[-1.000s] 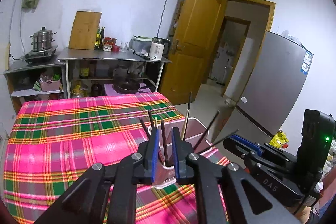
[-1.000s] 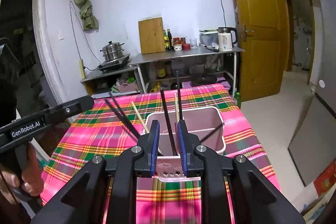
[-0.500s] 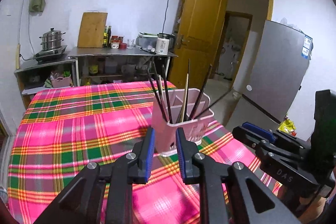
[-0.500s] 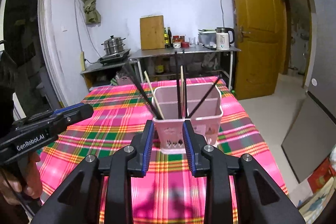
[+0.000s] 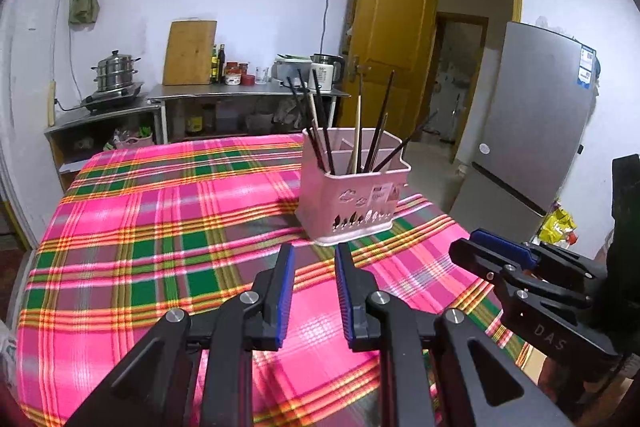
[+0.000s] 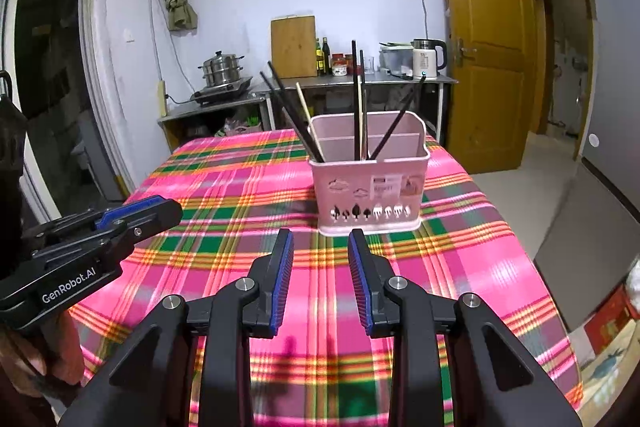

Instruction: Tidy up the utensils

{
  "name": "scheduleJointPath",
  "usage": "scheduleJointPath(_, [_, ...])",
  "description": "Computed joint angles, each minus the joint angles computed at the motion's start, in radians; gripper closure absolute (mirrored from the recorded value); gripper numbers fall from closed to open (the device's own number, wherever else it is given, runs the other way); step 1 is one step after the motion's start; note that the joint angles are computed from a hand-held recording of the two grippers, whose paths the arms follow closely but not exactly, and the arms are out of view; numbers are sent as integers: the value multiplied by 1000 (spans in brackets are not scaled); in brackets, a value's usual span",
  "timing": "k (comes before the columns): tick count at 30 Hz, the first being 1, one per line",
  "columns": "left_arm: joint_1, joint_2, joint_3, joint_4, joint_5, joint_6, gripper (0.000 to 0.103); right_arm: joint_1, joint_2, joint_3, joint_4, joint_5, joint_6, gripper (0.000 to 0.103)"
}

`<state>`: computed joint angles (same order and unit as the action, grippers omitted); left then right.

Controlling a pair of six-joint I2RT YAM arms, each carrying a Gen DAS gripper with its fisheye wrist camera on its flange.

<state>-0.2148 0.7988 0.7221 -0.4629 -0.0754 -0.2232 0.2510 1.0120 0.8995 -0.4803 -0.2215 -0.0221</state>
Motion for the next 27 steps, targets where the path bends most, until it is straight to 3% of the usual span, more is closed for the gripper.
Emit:
scheduleJointPath(13, [-51, -178, -98, -101, -69, -42, 83, 87, -137, -110, -49, 91, 11, 74])
scheduleJointPath(27, [-83, -223, -104, -133, -97, -52, 83, 131, -174, -124, -77, 129, 31, 74])
